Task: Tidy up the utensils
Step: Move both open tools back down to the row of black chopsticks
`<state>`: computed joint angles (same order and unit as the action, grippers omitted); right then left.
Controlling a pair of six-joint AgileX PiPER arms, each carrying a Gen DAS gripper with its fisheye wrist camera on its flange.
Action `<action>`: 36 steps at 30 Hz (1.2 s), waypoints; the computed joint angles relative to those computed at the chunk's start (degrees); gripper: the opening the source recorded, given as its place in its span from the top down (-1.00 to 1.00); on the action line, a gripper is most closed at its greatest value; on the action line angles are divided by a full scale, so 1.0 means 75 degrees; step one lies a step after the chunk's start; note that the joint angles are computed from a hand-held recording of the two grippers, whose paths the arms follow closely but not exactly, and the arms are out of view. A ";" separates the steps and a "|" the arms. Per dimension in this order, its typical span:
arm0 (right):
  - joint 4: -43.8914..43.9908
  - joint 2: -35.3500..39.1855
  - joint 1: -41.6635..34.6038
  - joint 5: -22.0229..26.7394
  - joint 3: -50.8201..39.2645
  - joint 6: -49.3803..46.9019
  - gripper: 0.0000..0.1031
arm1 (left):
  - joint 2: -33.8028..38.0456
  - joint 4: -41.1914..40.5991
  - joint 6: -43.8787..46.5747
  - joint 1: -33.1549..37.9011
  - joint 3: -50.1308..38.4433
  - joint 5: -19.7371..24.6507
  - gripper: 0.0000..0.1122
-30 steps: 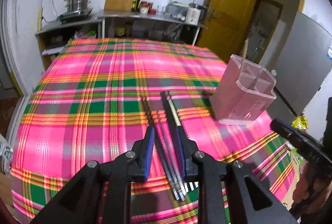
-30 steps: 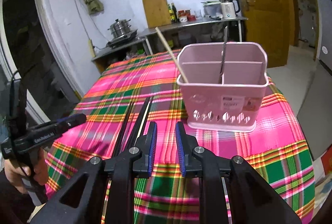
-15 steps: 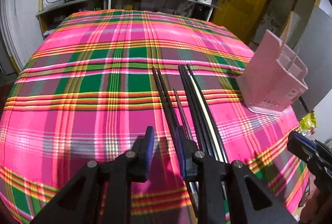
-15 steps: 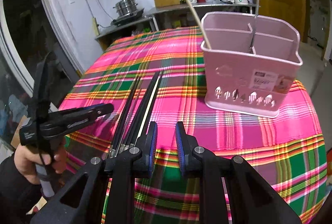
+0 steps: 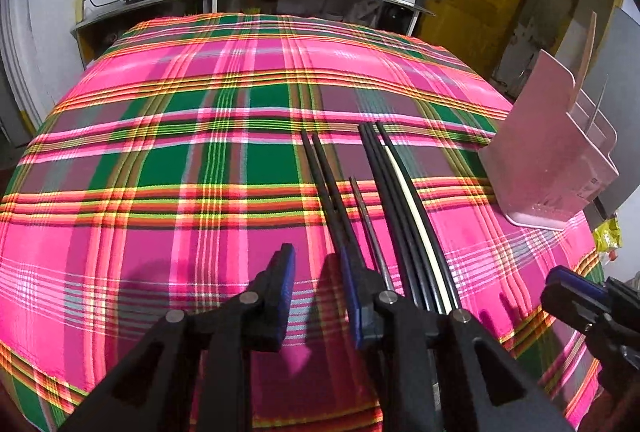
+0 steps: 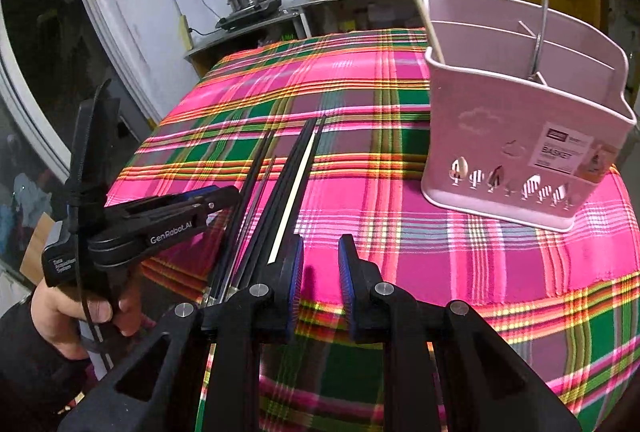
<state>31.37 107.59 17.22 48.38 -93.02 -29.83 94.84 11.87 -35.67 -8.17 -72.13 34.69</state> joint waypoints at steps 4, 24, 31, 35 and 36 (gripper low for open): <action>-0.0034 0.0098 0.0071 -0.0010 -0.0088 0.0040 0.64 | 0.0022 -0.0344 0.0300 0.0122 -0.0064 -0.0015 0.56; -0.0425 0.0781 0.0394 0.0123 -0.0943 0.0510 0.64 | 0.0254 0.1220 -0.0839 -0.0204 -0.0259 0.0493 0.67; -0.0898 0.1679 0.0786 0.0403 -0.2137 0.1102 0.64 | -0.0141 0.0884 -0.0614 0.0136 0.0295 0.0169 0.71; -0.1292 0.2123 0.0927 0.0546 -0.2621 0.1467 0.64 | -0.0152 0.0896 -0.0641 0.0132 0.0341 0.0090 0.71; -0.1313 0.2119 0.0914 0.0538 -0.2615 0.1473 0.64 | -0.0179 0.0888 -0.0630 0.0145 0.0393 0.0045 0.71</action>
